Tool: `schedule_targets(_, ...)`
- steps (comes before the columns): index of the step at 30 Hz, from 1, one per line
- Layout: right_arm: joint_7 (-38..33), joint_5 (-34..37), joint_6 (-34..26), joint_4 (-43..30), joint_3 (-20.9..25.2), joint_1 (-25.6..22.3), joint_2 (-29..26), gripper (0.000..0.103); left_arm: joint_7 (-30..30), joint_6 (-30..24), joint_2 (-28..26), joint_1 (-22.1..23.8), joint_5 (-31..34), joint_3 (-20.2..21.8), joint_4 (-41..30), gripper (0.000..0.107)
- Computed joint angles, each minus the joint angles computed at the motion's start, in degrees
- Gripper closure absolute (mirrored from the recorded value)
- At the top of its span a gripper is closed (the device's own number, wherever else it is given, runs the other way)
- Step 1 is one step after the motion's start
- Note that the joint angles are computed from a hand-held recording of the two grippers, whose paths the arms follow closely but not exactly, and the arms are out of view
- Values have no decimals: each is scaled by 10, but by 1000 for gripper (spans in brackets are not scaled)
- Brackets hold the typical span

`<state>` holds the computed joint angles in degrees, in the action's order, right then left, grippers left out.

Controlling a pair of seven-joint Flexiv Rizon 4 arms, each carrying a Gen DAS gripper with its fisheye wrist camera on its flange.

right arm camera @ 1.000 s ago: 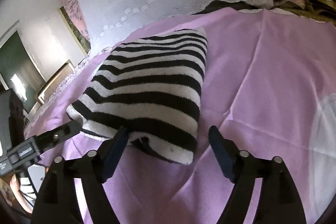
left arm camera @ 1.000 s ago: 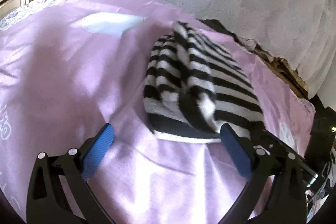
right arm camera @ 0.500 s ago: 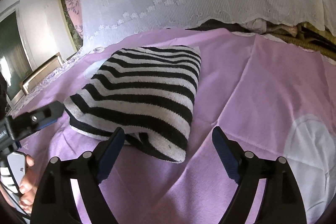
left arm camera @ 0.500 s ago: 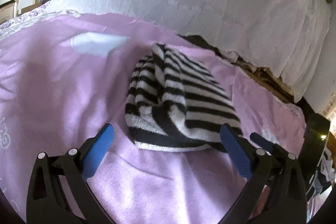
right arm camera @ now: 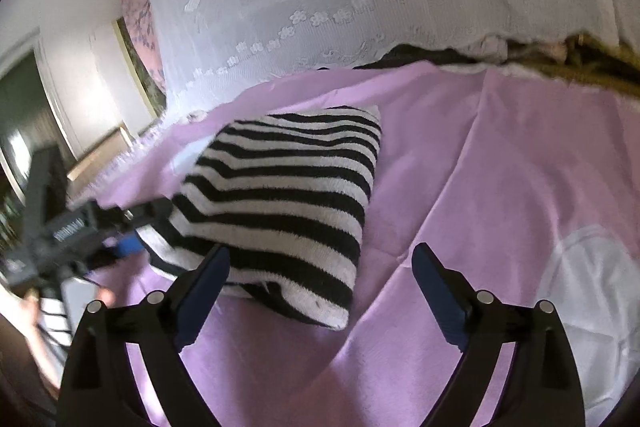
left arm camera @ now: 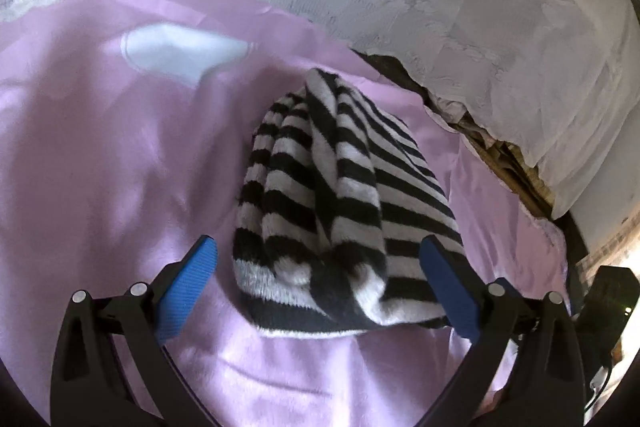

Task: Fold small clothes

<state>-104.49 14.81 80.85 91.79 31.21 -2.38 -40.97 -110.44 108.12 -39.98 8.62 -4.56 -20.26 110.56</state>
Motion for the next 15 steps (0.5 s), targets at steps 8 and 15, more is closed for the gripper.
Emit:
schedule_targets(8,22,97,-188,-155,50,-56,-88,9,12,-23,-45,94,40,-105,-15,8)
schedule_targets(15,29,135,-270,-249,14,-17,-129,9,45,-55,-45,81,17,-94,-30,8)
